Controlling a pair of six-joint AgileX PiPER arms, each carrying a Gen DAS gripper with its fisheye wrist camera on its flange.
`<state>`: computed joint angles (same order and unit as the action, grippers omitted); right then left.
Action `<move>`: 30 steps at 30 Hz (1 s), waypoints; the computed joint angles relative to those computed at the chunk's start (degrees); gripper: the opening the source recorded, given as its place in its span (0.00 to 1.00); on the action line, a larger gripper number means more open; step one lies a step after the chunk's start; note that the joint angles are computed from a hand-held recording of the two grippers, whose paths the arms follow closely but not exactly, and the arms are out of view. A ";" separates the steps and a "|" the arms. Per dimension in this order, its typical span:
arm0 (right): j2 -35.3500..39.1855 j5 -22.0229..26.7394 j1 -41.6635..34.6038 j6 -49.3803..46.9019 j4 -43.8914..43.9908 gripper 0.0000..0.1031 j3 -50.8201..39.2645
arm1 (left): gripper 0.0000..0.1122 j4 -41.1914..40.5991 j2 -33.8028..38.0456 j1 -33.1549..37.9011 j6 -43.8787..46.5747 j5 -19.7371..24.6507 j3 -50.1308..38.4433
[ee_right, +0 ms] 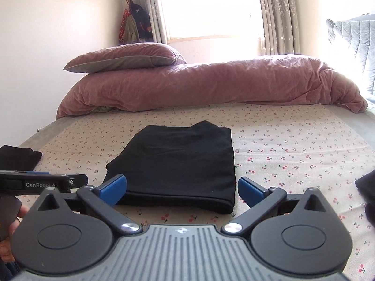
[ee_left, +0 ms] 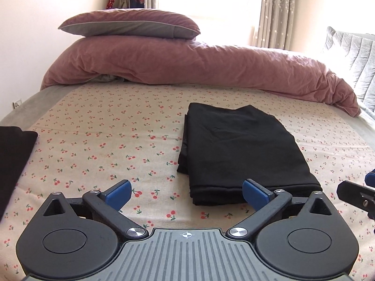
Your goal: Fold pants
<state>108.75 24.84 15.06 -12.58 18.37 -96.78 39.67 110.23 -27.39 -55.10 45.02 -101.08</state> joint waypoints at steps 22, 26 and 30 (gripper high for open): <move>6.57 10.09 2.50 14.03 -10.71 1.00 -9.30 | 0.92 -4.82 4.75 1.23 6.16 2.12 -4.57; 6.56 8.96 3.17 17.89 -13.24 1.00 -8.62 | 0.92 -4.64 5.04 1.71 5.13 2.55 -5.22; 6.11 7.60 3.84 20.86 -17.83 1.00 -7.32 | 0.92 -3.89 5.89 1.62 4.13 3.26 -6.26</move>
<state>114.85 32.45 18.89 8.28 0.54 -104.09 35.78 116.12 -25.77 -50.97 48.28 -107.34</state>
